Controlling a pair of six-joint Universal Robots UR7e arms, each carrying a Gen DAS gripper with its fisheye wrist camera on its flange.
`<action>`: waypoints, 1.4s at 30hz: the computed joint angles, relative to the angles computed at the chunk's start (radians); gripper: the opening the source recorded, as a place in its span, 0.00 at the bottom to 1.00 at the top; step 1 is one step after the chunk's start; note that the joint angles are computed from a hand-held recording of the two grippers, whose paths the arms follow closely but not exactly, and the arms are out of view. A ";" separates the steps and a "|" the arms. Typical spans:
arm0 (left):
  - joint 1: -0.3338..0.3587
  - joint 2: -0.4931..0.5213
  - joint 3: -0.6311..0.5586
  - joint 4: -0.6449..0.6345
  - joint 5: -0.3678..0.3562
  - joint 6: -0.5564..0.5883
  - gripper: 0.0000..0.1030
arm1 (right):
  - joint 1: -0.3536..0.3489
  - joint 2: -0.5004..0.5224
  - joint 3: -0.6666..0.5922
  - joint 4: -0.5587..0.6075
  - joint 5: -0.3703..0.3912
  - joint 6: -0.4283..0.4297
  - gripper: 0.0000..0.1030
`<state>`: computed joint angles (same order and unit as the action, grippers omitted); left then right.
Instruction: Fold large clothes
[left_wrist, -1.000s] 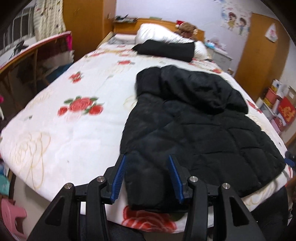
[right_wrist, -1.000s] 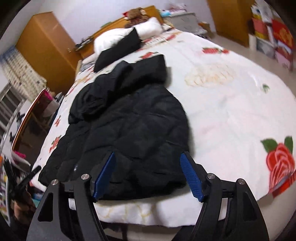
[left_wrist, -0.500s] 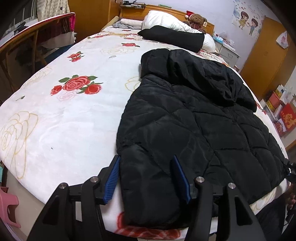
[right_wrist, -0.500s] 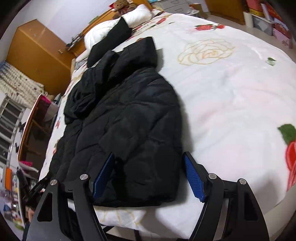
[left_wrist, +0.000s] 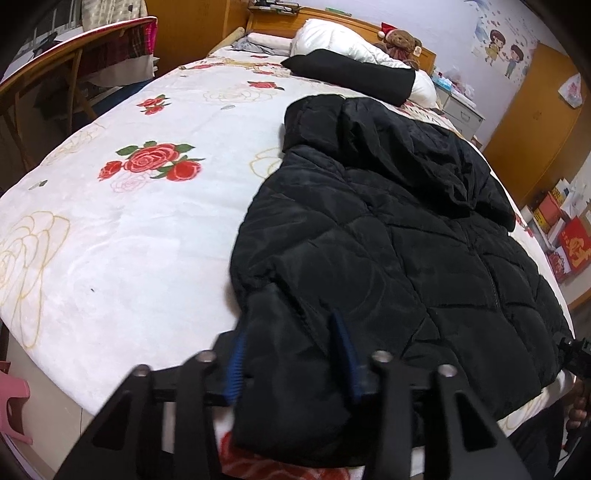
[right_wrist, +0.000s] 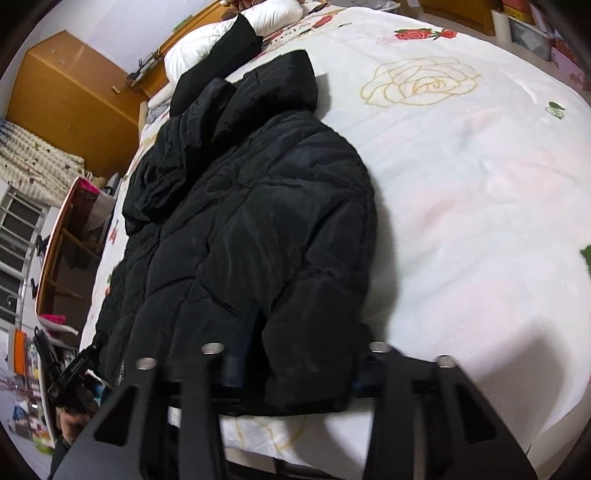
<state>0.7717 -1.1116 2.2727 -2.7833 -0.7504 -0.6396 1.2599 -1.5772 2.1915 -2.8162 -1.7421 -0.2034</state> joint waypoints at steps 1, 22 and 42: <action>-0.002 -0.003 0.001 0.000 0.002 0.002 0.31 | -0.001 -0.004 0.001 -0.003 0.007 0.003 0.26; -0.049 -0.050 -0.041 -0.104 0.004 0.130 0.19 | 0.016 -0.062 -0.012 0.024 0.204 -0.054 0.17; -0.026 -0.006 -0.167 -0.211 -0.041 0.280 0.19 | 0.071 -0.021 -0.087 0.003 0.237 -0.013 0.14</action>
<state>0.7461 -1.1174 2.1060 -2.9947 -0.7910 -0.3593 1.3311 -1.5986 2.1040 -2.8136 -1.5047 -0.2169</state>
